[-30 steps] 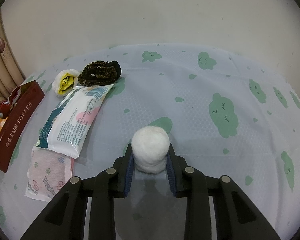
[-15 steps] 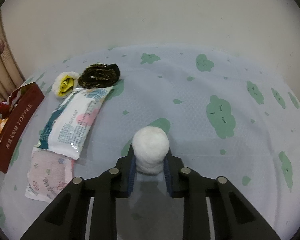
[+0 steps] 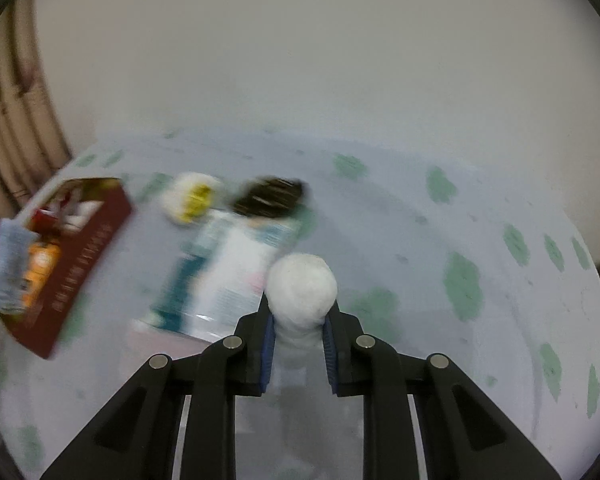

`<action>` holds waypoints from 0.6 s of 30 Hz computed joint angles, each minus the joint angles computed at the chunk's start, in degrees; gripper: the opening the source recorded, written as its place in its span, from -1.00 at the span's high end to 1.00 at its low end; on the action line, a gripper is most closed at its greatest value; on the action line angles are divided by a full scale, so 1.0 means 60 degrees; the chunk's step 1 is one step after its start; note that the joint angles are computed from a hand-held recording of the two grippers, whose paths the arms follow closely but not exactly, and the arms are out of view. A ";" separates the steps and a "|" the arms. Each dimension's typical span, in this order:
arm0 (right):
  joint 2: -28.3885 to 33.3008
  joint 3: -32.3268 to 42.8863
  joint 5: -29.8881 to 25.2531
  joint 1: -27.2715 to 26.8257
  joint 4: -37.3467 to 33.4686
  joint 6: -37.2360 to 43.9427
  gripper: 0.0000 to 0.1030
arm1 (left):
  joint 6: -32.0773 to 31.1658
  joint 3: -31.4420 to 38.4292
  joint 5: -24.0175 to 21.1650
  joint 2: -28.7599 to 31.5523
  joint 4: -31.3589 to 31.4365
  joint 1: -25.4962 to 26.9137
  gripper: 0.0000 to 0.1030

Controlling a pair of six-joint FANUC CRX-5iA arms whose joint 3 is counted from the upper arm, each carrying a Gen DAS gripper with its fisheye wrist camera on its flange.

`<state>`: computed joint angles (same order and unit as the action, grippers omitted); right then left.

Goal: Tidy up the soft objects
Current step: 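Carry the cotton ball into the tin and open the right gripper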

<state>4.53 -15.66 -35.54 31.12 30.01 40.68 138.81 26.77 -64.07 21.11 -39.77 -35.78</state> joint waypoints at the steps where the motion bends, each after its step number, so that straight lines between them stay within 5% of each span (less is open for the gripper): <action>1: 0.0077 0.0216 -0.0019 0.0106 -0.0159 0.0253 0.63 | 0.0200 -0.0042 -0.0027 -0.0037 0.0013 0.0056 -0.06; 10: 0.1346 0.2477 -0.0287 0.1107 -0.1865 0.2555 0.63 | 0.1242 -0.0223 -0.0388 -0.0211 0.0049 0.0344 -0.06; 18: 0.2789 0.4408 -0.0911 0.1561 -0.2361 0.3648 0.63 | 0.1085 0.0119 -0.0927 0.0024 -0.0454 0.0069 -0.06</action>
